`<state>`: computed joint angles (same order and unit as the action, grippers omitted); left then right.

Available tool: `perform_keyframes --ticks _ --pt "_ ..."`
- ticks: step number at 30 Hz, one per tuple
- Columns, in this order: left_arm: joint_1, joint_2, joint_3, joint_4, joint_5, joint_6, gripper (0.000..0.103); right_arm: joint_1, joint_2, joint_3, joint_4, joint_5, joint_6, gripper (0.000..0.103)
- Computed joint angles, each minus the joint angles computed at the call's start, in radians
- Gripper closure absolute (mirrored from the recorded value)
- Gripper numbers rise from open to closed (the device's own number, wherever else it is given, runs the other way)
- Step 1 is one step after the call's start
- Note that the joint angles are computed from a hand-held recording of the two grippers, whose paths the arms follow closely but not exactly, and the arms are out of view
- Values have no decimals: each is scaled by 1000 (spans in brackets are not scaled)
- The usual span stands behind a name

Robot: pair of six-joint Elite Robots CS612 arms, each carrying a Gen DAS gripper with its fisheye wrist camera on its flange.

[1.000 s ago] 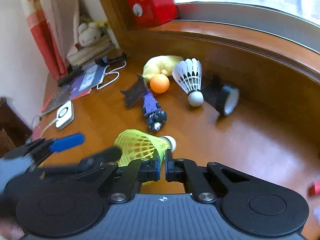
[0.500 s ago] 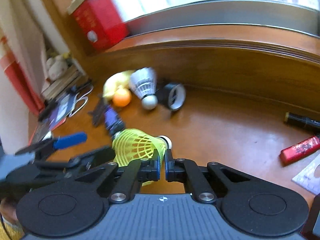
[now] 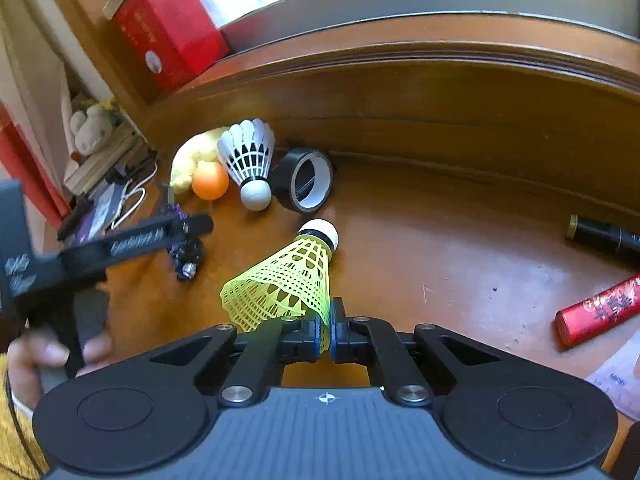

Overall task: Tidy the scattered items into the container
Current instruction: 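Grasp the purple toy figure with the left gripper while the right holds the shuttlecock, then lift the purple toy with the left gripper while the right holds the yellow shuttlecock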

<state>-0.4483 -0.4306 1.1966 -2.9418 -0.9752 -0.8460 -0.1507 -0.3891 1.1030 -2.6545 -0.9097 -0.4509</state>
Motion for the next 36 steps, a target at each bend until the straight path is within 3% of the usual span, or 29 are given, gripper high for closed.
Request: perform_keyframes --ticks 3,5,9,10,12,14,22,23,26,29,36 --pt "-5 13 -30 29 21 24 18 -3 0 7 -14 9 6 95" --pt "-13 26 -63 90 67 48 47 -4 2 7 -22 15 21 95" --pt "-14 24 -59 69 60 68 71 -2 6 5 -38 16 39 93" --pt "-13 19 -49 58 47 72 71 -2 7 4 -47 16 43 90" --pt "-12 9 -23 28 22 85 71 -1 11 7 -86 17 63 69" --pt "-11 -5 2 9 -9 89 71 2 16 10 -137 9 83 56" --pt "-14 -66 89 6 -110 13 72 19 32 10 -235 -25 67 56" --pt "-13 -71 97 0 -124 7 72 22 29 16 -249 -39 62 58" --pt "-17 -87 119 3 -141 -3 72 27 17 36 -252 -75 56 92" --pt "-25 -102 142 -22 -145 11 72 18 1 62 -254 -65 77 94" --pt "-45 -126 182 -94 -135 67 72 -3 -45 155 -367 -47 104 97"
